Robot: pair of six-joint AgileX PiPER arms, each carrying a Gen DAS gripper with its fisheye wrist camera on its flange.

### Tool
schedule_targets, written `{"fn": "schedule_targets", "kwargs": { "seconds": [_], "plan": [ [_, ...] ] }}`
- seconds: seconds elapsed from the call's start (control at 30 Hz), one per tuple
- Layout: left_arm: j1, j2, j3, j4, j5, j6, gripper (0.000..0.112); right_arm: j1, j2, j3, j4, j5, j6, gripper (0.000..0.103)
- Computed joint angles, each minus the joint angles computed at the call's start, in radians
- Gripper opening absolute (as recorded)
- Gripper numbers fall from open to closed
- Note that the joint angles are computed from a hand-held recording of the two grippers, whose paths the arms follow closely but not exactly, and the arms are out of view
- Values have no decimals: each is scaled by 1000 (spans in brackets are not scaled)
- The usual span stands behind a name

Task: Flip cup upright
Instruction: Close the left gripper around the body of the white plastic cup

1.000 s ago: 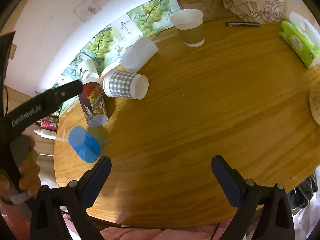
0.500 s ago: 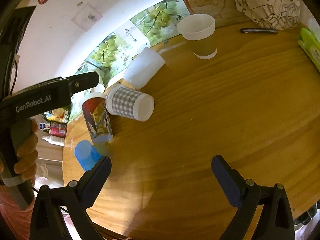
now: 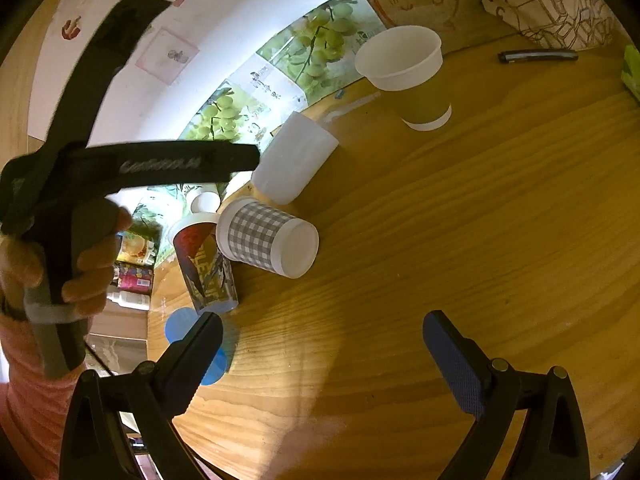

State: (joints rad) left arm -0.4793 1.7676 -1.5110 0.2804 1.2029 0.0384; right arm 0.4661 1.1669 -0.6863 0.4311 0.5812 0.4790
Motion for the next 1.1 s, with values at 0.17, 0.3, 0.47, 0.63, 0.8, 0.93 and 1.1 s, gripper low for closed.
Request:
{"fn": "schedule_targets", "kwargs": {
  "seconds": [0.17, 0.3, 0.47, 0.63, 0.8, 0.93, 1.1],
  "plan": [
    [15, 83, -54, -46, 15, 35, 102, 7, 18, -3, 18, -3, -11, 101],
    [13, 132, -72, -40, 7, 32, 102, 7, 38, -2, 38, -2, -17, 101],
    [26, 177, -95, -56, 2, 44, 102, -6, 50, -3, 38, -1, -19, 101],
    [34, 210, -113, -76, -6, 55, 102, -15, 57, 4, 46, -2, -24, 101],
    [40, 242, -136, -91, -6, 63, 96, -14, 67, 5, 43, -4, -15, 101],
    [45, 273, -161, -101, 4, 70, 89, -12, 74, 3, 39, -3, -5, 101],
    [48, 303, -188, -97, 16, 60, 82, -19, 72, 5, 46, 4, -13, 101]
  ]
}}
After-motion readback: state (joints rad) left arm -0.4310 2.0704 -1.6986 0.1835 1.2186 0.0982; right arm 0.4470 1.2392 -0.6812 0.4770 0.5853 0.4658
